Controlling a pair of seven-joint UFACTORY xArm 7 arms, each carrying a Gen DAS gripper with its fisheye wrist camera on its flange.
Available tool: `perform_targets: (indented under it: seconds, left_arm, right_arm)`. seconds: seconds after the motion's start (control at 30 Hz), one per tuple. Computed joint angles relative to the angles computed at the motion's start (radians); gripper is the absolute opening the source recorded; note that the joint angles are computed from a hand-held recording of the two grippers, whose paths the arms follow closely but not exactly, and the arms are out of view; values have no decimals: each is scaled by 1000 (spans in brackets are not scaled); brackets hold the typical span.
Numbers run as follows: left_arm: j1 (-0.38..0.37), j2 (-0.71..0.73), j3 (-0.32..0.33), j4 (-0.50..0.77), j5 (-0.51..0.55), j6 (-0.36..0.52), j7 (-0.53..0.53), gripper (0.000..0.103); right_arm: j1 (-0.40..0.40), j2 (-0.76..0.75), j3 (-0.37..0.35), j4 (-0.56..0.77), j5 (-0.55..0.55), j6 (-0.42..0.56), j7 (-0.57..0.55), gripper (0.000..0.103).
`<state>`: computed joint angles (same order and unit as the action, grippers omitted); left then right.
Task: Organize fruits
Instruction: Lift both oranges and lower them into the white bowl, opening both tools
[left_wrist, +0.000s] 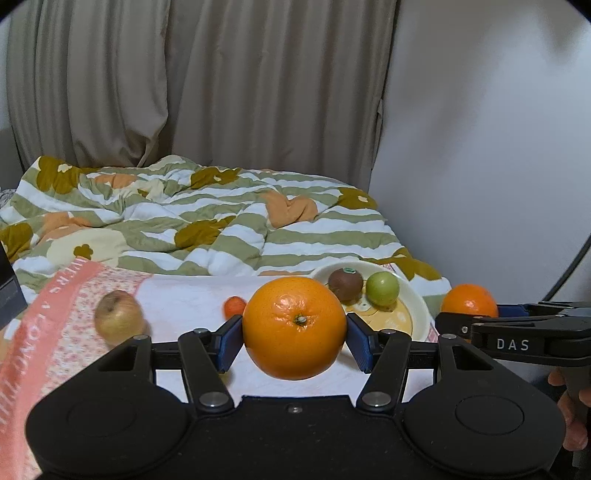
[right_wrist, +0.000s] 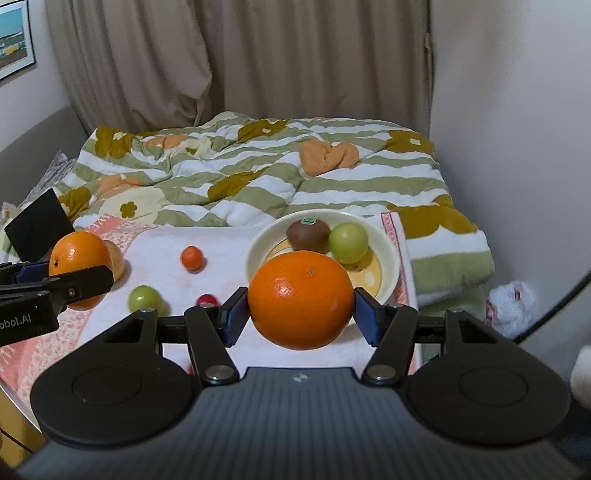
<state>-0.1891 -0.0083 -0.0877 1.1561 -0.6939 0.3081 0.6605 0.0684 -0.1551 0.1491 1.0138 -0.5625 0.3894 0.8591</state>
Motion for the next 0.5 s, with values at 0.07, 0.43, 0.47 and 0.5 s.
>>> perform_targets:
  seconds: [0.07, 0.43, 0.47, 0.5]
  left_arm:
    - [-14, 24, -15, 14, 70, -29, -90, 63]
    - [-43, 234, -78, 181, 361, -46, -352, 63]
    - [-43, 255, -84, 202, 373, -35, -359, 63]
    - [-42, 275, -91, 221, 384, -25, -362, 63]
  right_arm:
    - [2, 11, -36, -4, 54, -34, -90, 75]
    - [-43, 116, -119, 35, 264, -127, -362, 75]
    - [-46, 125, -123, 39, 274, -128, -369, 75]
    - [-50, 134, -127, 43, 281, -128, -373, 75]
